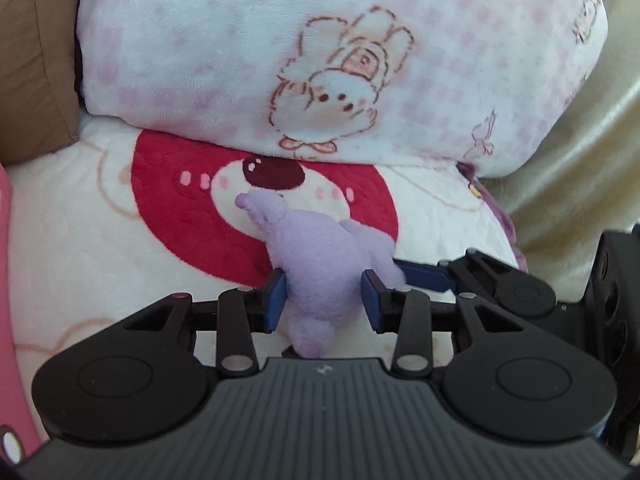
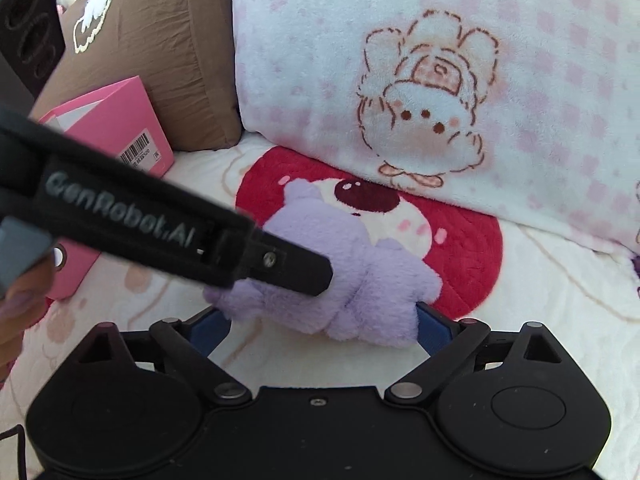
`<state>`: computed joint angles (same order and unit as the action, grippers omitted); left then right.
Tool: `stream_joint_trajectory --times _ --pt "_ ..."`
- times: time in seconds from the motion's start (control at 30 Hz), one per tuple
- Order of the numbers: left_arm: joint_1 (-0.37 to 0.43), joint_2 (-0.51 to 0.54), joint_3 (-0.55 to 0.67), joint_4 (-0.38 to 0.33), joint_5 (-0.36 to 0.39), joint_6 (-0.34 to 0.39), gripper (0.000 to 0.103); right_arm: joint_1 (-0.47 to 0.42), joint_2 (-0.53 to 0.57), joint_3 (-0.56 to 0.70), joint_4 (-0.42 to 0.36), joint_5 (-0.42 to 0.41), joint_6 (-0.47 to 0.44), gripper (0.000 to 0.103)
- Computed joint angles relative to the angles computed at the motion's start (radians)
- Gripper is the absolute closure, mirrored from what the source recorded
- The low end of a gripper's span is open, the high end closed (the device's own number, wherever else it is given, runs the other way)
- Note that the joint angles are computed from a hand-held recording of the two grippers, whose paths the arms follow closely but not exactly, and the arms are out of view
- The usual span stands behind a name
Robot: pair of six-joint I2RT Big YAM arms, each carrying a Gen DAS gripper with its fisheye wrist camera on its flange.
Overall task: Organize objects
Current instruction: 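Close the left gripper on the plush toy's body, then lift the plush toy with the left gripper and carry it over the pink box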
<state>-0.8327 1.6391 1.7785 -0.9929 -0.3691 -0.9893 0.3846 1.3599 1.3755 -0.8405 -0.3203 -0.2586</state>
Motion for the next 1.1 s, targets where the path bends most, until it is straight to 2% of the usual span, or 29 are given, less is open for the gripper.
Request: stream_joint_trajectory --times 0.13,0.3,0.43,0.57,0.67,0.8,1.1 --pt "-0.024 0.005 0.024 -0.049 -0.044 0.005 0.065 0.006 -0.032 -0.017 -0.017 -0.014 0.059 0.005" --pt "-0.031 -0.042 -0.013 -0.033 -0.007 -0.001 0.063 0.024 -0.061 -0.015 -0.047 -0.004 0.062 0.005" --pt "-0.049 -0.051 0.013 -0.076 0.029 -0.003 0.063 0.041 -0.118 -0.041 -0.049 0.012 0.121 0.005" --pt "-0.082 -0.044 0.053 -0.126 -0.004 0.003 0.063 0.044 -0.162 -0.051 -0.050 0.012 0.146 0.005" --pt "-0.105 -0.054 0.059 -0.133 -0.031 -0.007 0.063 0.039 -0.189 -0.055 -0.045 -0.004 0.166 0.005" --pt "-0.134 -0.048 0.110 -0.196 -0.051 -0.021 0.064 0.039 -0.210 -0.034 -0.101 -0.019 0.190 0.005" --pt "-0.220 -0.049 0.203 -0.311 -0.150 -0.030 0.063 0.068 -0.298 -0.030 -0.135 -0.029 0.202 0.005"
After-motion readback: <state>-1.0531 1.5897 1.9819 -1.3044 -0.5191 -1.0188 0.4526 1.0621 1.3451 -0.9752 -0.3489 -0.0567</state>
